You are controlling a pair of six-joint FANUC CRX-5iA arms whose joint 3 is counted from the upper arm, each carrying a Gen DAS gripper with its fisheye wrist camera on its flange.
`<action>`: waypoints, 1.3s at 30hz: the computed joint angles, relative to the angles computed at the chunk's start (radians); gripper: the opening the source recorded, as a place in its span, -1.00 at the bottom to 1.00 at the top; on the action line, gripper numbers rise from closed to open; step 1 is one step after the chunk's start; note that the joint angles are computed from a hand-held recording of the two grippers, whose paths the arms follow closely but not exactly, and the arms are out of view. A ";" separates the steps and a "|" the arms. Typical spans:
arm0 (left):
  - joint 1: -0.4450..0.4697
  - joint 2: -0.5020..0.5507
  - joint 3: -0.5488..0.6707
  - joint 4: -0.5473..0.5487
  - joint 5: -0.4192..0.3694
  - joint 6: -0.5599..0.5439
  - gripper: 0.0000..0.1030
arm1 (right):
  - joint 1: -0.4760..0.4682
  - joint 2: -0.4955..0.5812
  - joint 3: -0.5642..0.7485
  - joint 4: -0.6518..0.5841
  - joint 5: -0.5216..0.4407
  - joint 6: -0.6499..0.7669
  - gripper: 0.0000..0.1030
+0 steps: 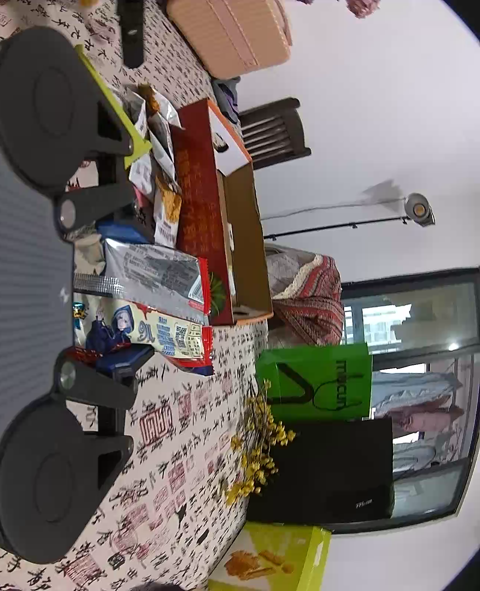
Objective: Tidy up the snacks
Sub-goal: 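Return both tools to the pile and grasp a silver wrapper with the right gripper, then grasp the green bar from the pile with the left gripper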
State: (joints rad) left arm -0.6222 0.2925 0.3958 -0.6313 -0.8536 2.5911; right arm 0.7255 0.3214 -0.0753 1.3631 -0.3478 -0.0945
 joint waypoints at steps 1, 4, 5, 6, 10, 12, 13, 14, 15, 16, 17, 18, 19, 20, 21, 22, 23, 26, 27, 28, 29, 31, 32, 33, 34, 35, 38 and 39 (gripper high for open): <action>0.002 0.006 0.004 0.020 0.004 -0.022 1.00 | -0.007 -0.007 -0.011 0.017 0.005 -0.020 0.09; 0.011 0.025 0.011 0.086 0.021 -0.087 1.00 | -0.023 -0.018 -0.033 0.066 0.022 -0.077 0.09; 0.012 0.032 0.015 0.101 0.022 -0.105 1.00 | -0.028 -0.022 -0.039 0.078 0.028 -0.092 0.09; 0.012 0.039 0.019 0.115 0.022 -0.125 1.00 | -0.033 -0.024 -0.045 0.088 0.035 -0.103 0.09; 0.011 0.070 0.041 0.143 0.011 -0.165 1.00 | -0.047 -0.030 -0.061 0.123 0.065 -0.138 0.09; 0.008 0.086 0.059 0.140 -0.009 -0.163 1.00 | -0.055 -0.033 -0.070 0.145 0.079 -0.160 0.09; 0.008 0.093 0.066 0.139 -0.015 -0.164 1.00 | -0.057 -0.035 -0.073 0.154 0.085 -0.169 0.09; 0.005 0.101 0.078 0.134 -0.026 -0.162 1.00 | -0.060 -0.036 -0.077 0.161 0.092 -0.176 0.09; 0.000 0.111 0.092 0.124 -0.041 -0.162 1.00 | -0.063 -0.037 -0.081 0.171 0.097 -0.185 0.09; -0.008 0.121 0.107 0.109 -0.058 -0.163 1.00 | -0.066 -0.038 -0.084 0.181 0.103 -0.194 0.09; -0.014 0.128 0.118 0.095 -0.069 -0.163 0.98 | -0.070 -0.040 -0.088 0.193 0.109 -0.205 0.09; -0.022 0.136 0.131 0.081 -0.081 -0.167 0.93 | -0.072 -0.041 -0.090 0.203 0.113 -0.214 0.09; -0.030 0.143 0.143 0.067 -0.094 -0.171 0.90 | -0.075 -0.041 -0.092 0.211 0.117 -0.222 0.09; -0.039 0.152 0.159 0.050 -0.112 -0.179 0.81 | -0.077 -0.042 -0.093 0.215 0.121 -0.226 0.09; -0.050 0.164 0.177 0.031 -0.134 -0.187 0.68 | -0.079 -0.043 -0.094 0.221 0.124 -0.232 0.09; -0.060 0.173 0.193 0.014 -0.154 -0.191 0.61 | -0.082 -0.043 -0.096 0.230 0.128 -0.241 0.09; -0.074 0.184 0.212 -0.015 -0.181 -0.194 0.50 | -0.086 -0.044 -0.098 0.242 0.133 -0.252 0.09; -0.091 0.191 0.223 -0.043 -0.197 -0.209 0.09 | -0.095 -0.047 -0.103 0.273 0.148 -0.278 0.09; -0.096 0.192 0.226 -0.051 -0.203 -0.207 -0.02 | -0.098 -0.047 -0.104 0.283 0.153 -0.286 0.09; -0.095 0.188 0.222 -0.049 -0.198 -0.206 -0.05 | -0.102 -0.048 -0.107 0.300 0.159 -0.300 0.09; -0.093 0.183 0.215 -0.044 -0.191 -0.202 -0.15 | -0.105 -0.049 -0.108 0.309 0.164 -0.308 0.09; -0.091 0.176 0.208 -0.037 -0.182 -0.202 -0.22 | -0.109 -0.050 -0.109 0.322 0.171 -0.319 0.09; -0.090 0.171 0.202 -0.034 -0.174 -0.202 -0.24 | -0.110 -0.050 -0.109 0.325 0.173 -0.323 0.10; -0.091 0.168 0.198 -0.035 -0.169 -0.198 -0.25 | -0.111 -0.051 -0.110 0.328 0.175 -0.326 0.09; -0.091 0.162 0.192 -0.036 -0.161 -0.195 -0.25 | -0.113 -0.051 -0.110 0.332 0.177 -0.329 0.09; -0.090 0.156 0.185 -0.035 -0.151 -0.193 -0.26 | -0.112 -0.051 -0.110 0.332 0.177 -0.329 0.09; -0.086 0.131 0.157 -0.031 -0.106 -0.192 -0.27 | -0.115 -0.052 -0.110 0.341 0.179 -0.334 0.09; -0.087 0.127 0.155 -0.034 -0.099 -0.195 -0.27 | -0.115 -0.051 -0.109 0.342 0.179 -0.334 0.09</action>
